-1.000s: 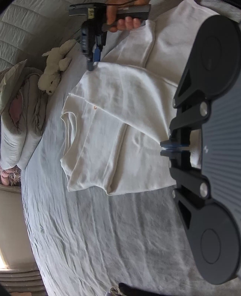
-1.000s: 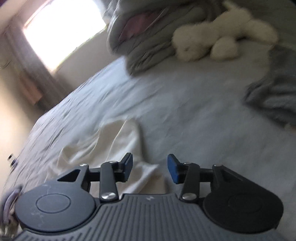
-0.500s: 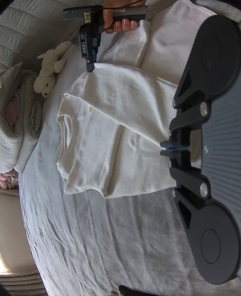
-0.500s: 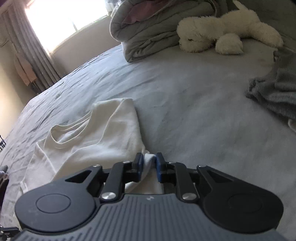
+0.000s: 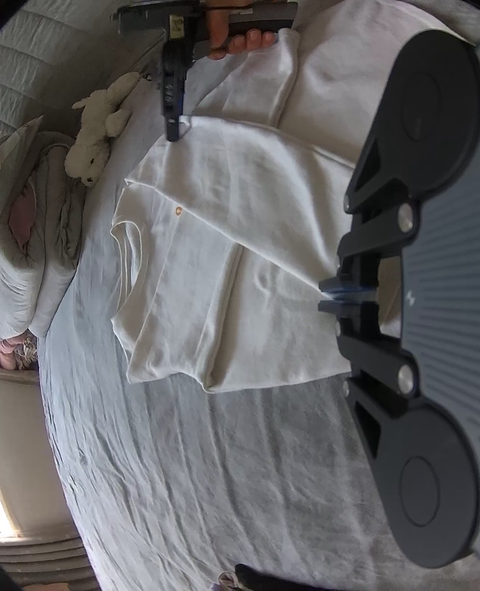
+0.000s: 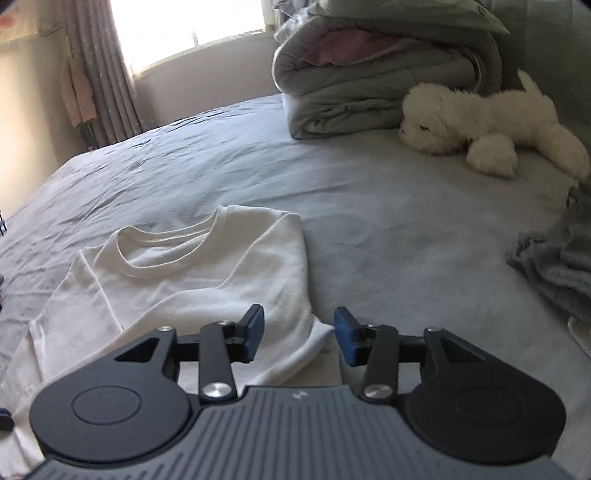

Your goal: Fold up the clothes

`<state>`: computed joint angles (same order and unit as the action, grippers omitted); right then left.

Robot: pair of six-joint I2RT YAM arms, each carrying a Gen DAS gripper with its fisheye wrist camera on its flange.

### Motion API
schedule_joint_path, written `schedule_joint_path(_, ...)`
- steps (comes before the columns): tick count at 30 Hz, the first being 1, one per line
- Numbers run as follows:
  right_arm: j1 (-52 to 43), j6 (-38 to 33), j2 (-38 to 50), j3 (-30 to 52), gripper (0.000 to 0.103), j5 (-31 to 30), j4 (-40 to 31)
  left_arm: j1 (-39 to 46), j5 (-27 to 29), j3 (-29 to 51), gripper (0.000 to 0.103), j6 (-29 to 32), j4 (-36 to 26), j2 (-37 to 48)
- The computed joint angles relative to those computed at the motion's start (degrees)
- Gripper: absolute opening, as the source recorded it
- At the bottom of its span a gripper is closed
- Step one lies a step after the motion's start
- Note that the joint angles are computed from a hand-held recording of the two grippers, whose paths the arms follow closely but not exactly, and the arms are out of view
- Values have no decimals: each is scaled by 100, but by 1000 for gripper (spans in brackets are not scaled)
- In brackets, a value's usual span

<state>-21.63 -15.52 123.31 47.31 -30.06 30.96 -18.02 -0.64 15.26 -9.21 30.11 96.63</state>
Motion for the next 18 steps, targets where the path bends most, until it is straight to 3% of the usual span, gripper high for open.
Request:
schedule_joint_path(1,72,-118,28,6,39,196,-41,10,10,1,5,10,4,3)
schedule_joint_path(2,140,-181,53,-12,20,438,10,34,34,3,5,11,0,3)
schedule_joint_path(6,74,200,64,72,18,421,-29,53,42,11,6,16,-18,4)
schedule_joint_path(9,161,-150,95,-7,26,530,132,-4,-27,23,6,23,-45,0)
schedule_joint_path(11,192,-301,83,-13,43,576,145,5,-14,27,6,22,-56,-4)
schedule_joint_path(13,151,-275,44,-11,51,503,180,38,29,34,6,34,-85,-20)
schedule_joint_path(18,229,-453,43,262,52,324,249,143,178,25,5,131,-72,-15)
